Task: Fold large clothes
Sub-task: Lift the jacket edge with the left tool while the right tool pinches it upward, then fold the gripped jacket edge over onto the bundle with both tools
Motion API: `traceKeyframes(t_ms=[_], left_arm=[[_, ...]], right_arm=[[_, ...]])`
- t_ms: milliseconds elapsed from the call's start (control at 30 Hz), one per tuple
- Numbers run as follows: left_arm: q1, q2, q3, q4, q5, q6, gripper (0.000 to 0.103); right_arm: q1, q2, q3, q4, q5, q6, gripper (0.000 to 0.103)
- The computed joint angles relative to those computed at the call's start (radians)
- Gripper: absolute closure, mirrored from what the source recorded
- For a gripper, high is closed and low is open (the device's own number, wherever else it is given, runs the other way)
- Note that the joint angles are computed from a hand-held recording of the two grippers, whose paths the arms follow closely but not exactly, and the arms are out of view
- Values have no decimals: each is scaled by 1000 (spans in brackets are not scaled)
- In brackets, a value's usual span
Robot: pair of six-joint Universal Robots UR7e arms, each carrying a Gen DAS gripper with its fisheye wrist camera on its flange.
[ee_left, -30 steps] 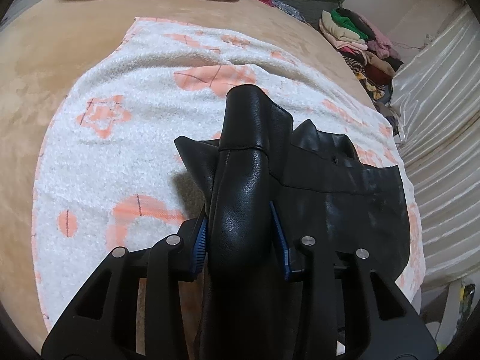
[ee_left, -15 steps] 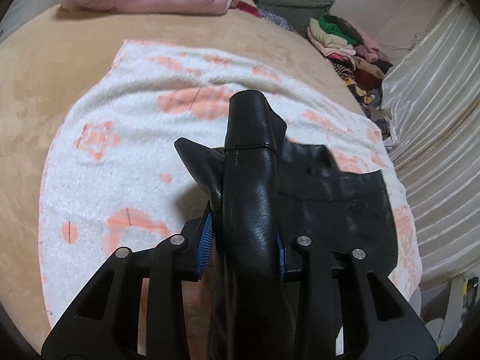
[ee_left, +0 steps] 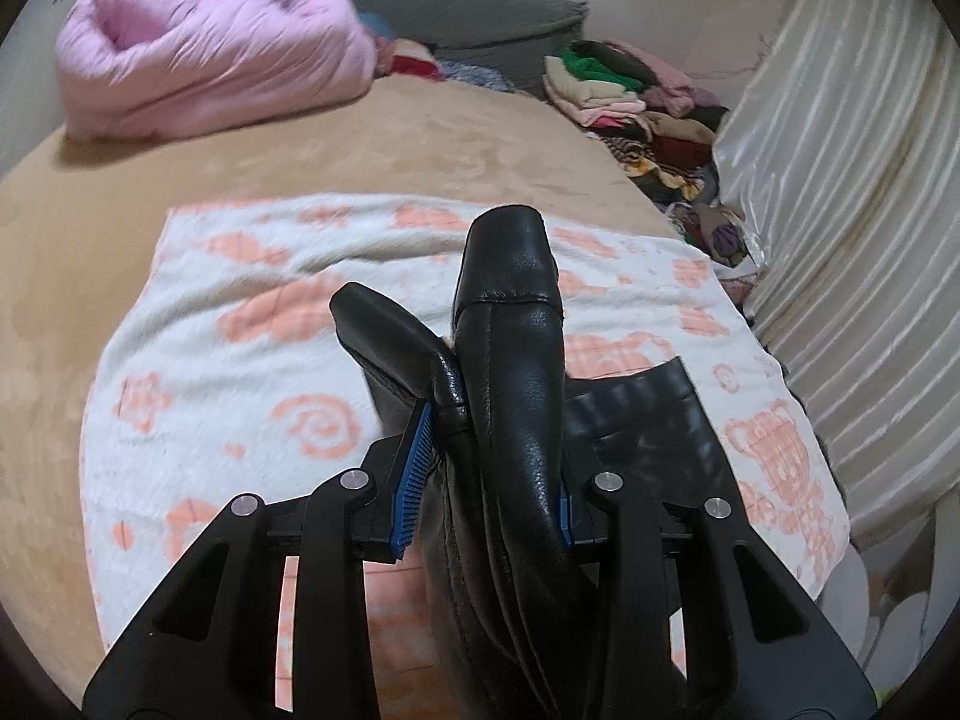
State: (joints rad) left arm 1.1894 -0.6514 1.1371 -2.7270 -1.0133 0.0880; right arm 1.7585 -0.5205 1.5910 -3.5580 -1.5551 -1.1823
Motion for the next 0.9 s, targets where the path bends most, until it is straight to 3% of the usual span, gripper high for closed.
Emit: traceKeyframes(t_ms=[467,900], left_arm=[[-65,138,-140,40,17,70,72],[-79,265,-277,109,4,73,67]], right_arm=[[-77,-49,13,-29,12,96,88],[-129,-68,11,8,-38,178,88]])
